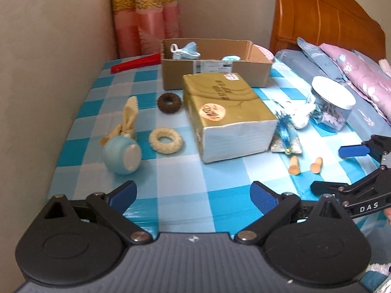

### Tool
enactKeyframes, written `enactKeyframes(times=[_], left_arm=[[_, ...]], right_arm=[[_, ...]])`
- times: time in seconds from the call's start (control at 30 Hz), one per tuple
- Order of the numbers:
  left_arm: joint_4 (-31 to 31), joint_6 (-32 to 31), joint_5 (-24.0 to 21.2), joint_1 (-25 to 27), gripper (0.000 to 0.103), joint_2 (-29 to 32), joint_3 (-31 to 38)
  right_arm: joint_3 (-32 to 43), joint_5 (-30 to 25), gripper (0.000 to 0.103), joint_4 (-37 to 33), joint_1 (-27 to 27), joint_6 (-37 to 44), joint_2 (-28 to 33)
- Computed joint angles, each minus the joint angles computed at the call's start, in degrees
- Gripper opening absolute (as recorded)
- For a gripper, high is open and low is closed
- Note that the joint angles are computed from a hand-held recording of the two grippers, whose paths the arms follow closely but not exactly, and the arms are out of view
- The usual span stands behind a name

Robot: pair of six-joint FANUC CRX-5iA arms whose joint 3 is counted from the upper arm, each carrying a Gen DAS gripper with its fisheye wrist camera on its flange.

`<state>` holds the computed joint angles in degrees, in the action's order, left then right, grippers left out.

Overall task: Organize soft objects
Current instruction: 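Close the right tool on one orange earplug while the left tool grasps the other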

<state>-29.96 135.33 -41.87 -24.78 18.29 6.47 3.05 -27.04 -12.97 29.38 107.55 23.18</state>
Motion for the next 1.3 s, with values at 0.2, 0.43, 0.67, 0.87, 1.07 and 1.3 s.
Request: enactKeyframes(times=[0.2,0.43,0.67,0.87,1.07,1.3], left_arm=[[2.5,-3.7,0.5,0.3,0.099,1.1,0.7],[4.5,-5.8,1.1,0.7,0.099,2.2,1.4],[5.8,-7.9,2.0,0.9,0.099,2.8,1.6],[6.6,-10.4,3.3,0.7,0.098,3.3,2.0],[10.8,-16.6,8.0,1.2,0.082,3.9,1.2],[16.4,-26.0,11.0,0.9,0.066,6.4,2.5]], right_arm=[[2.2,-2.1,0.101,-5.2,-0.7,6.4,0.8],[2.5,-1.0,0.080,-7.7,-1.0,11.0,0.8],[2.0,-0.4,0.051,-8.5,-1.0,12.0,0.2],[0.1,2.4,0.032,-5.2,-0.3,8.5,-0.4],[-2.1,4.4,0.032,-1.5,-0.2,4.7,-1.3],[-2.1,3.6,0.033,-5.1,-1.6,7.9,-1.9]])
